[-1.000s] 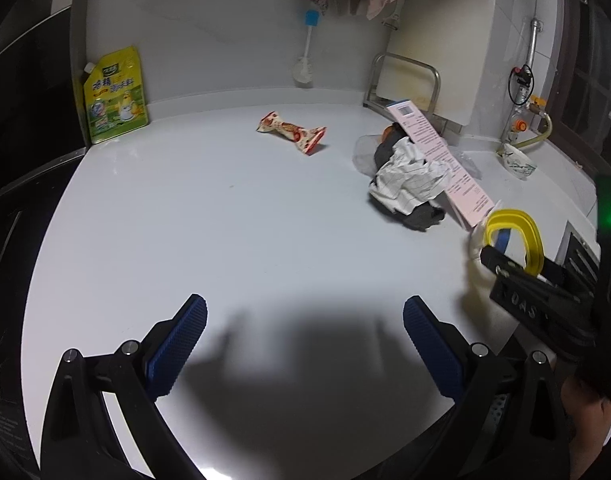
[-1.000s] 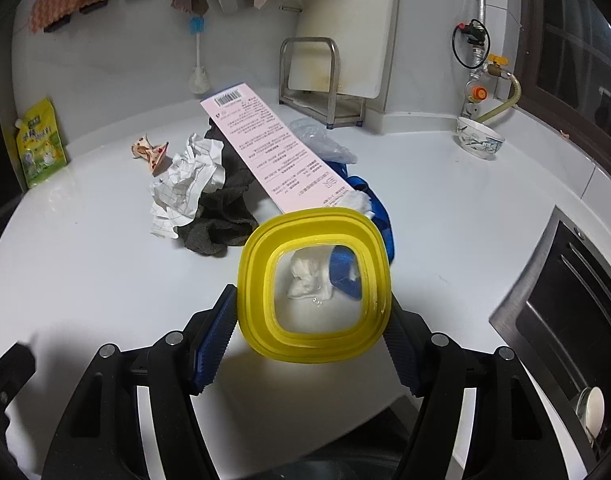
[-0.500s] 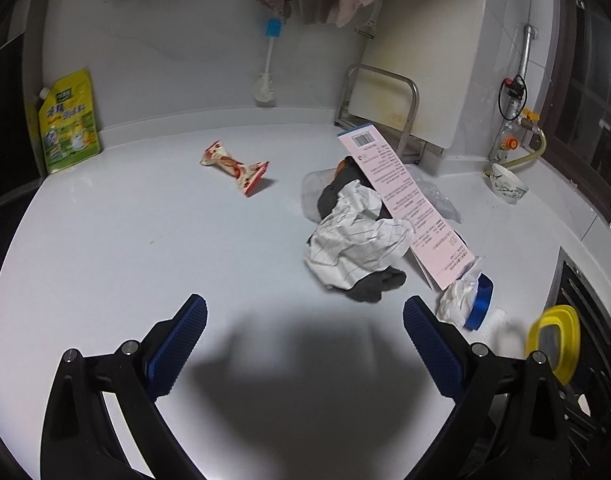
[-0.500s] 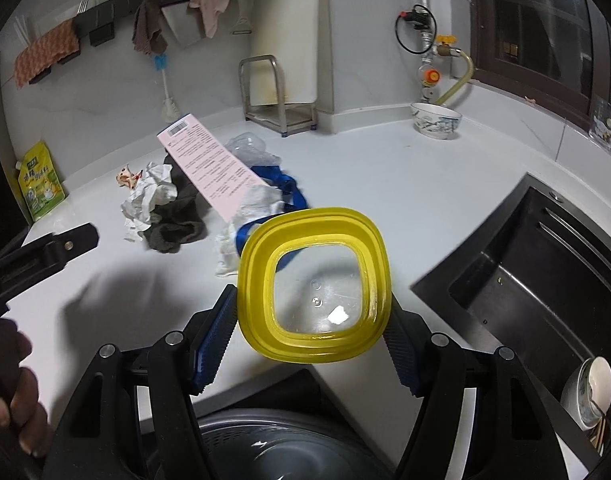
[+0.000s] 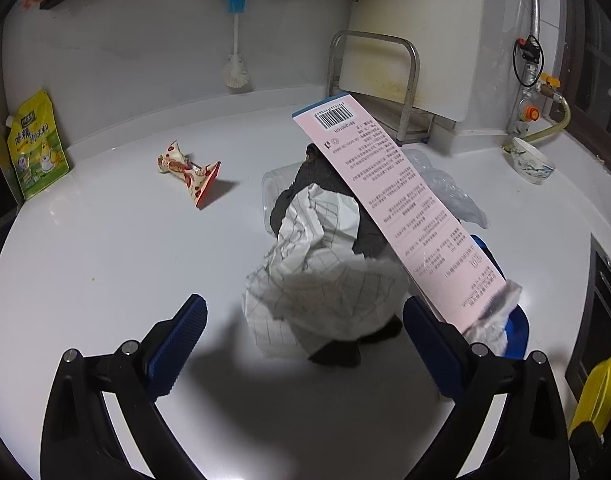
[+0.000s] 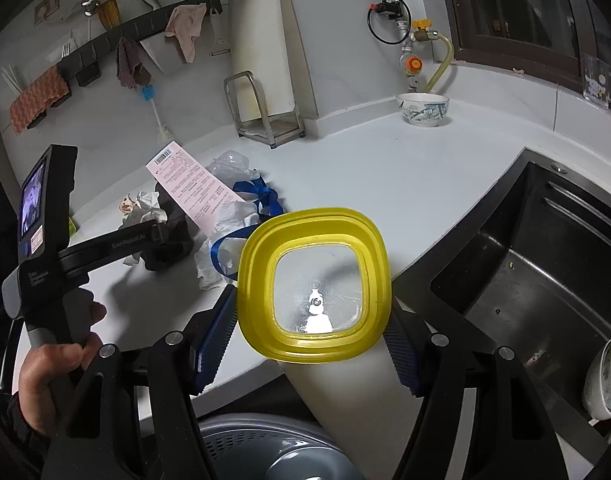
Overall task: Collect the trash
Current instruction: 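Lift the yellow lid with the right tool while the left tool grasps crumpled white paper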
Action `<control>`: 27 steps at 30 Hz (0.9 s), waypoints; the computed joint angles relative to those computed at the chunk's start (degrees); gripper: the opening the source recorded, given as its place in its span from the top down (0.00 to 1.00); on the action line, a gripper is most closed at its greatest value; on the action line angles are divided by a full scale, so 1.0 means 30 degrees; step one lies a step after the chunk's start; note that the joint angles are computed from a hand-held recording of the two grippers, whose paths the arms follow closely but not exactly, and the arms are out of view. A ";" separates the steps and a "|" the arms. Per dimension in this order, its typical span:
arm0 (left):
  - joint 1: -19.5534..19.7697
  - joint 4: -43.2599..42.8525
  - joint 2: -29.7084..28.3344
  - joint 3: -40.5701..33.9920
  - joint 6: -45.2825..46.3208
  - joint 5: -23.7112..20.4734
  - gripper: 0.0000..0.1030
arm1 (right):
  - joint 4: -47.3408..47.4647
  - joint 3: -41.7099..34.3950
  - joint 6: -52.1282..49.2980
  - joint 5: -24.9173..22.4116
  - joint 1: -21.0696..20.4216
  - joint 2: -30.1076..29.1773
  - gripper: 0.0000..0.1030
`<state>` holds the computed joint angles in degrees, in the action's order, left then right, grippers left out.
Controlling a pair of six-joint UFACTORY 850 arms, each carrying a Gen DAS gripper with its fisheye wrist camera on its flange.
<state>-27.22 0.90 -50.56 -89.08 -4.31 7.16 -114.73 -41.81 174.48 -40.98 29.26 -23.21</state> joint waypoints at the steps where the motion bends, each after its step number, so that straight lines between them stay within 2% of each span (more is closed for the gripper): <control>1: 0.0015 -0.0240 -0.0024 -0.0029 0.0240 0.0176 0.08 | -0.0258 0.0062 0.0340 0.0029 -0.0049 -0.0040 0.35; 3: 0.0029 -0.0065 0.0086 0.0179 0.0069 0.0755 0.15 | -0.0679 0.0118 0.0828 0.0098 -0.0152 -0.0122 0.35; 5: 0.0088 0.2121 0.0094 0.0159 -0.1976 0.0648 0.35 | -0.0990 0.0178 0.1194 0.0104 -0.0187 -0.0151 0.35; 7: 0.0149 0.4483 -0.0012 -0.0030 -0.4340 0.0332 0.47 | -0.1175 0.0211 0.1391 0.0057 -0.0165 -0.0128 0.35; 9: 0.0278 0.6093 0.0150 0.0238 -0.6100 0.0720 0.53 | -0.1103 0.0201 0.1296 -0.0030 -0.0089 -0.0122 0.35; 12: 0.0558 0.8452 0.0545 0.0772 -0.8594 0.1375 0.56 | -0.0953 0.0187 0.1168 -0.0090 0.0020 -0.0079 0.35; 17: 0.0763 0.7057 0.1469 0.2077 -0.6997 0.2104 0.56 | -0.0658 0.0274 0.0984 -0.0353 0.0343 0.0121 0.35; 22: 0.1088 0.8261 0.2201 0.2966 -0.7841 0.2227 0.55 | 0.0006 0.0361 0.0517 -0.0551 0.0829 0.0347 0.35; 27: 0.1348 0.7839 0.2711 0.3893 -0.7261 0.2328 0.55 | 0.0304 0.0517 0.0436 -0.0570 0.1227 0.0506 0.35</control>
<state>-23.17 24.42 -42.43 -77.40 -26.09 14.15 -113.82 -40.25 175.79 -42.69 32.95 -21.69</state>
